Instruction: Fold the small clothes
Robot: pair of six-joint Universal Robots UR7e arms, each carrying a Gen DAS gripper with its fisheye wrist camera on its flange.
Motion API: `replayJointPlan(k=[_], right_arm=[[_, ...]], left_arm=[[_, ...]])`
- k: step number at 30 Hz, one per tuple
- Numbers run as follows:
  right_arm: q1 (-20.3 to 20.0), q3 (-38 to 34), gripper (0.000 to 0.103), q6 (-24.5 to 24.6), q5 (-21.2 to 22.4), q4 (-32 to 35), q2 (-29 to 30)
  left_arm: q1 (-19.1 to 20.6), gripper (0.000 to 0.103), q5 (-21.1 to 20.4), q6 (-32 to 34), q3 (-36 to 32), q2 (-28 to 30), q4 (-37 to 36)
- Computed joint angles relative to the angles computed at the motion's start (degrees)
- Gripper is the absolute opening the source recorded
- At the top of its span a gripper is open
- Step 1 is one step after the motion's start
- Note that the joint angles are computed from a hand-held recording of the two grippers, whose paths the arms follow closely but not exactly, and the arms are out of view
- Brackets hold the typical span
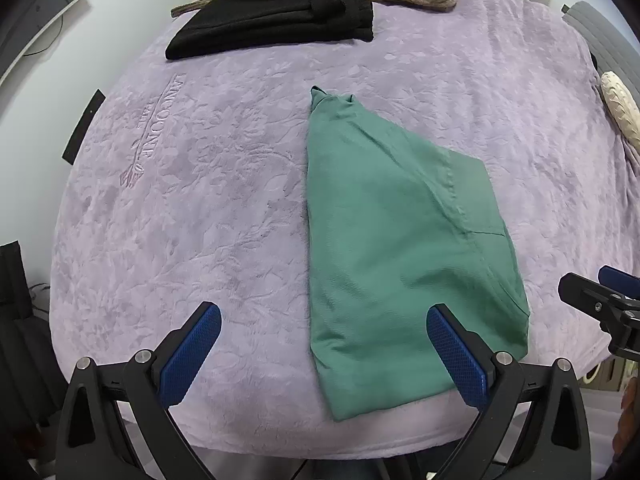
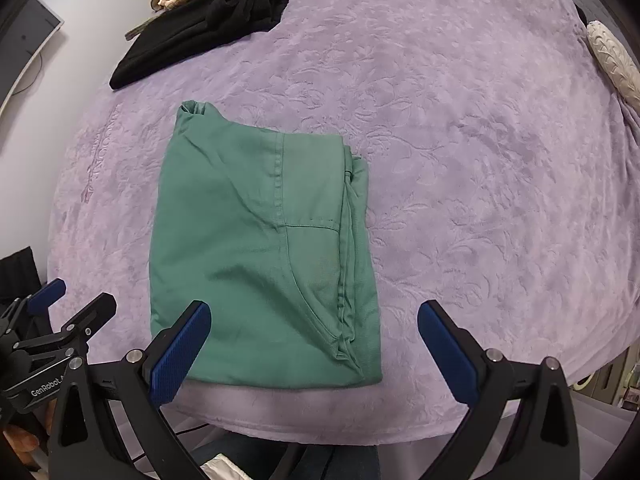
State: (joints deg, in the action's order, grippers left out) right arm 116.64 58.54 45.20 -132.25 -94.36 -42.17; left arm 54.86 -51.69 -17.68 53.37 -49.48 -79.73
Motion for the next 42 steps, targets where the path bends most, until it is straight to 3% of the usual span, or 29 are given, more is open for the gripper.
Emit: replayJointPlan(k=[42], right_arm=[[0.05, -2.39, 0.103, 0.94, -0.79, 2.88, 1.32]], left_arm=[[0.16, 0.103, 0.10, -1.25, -1.32, 0.51, 1.31]])
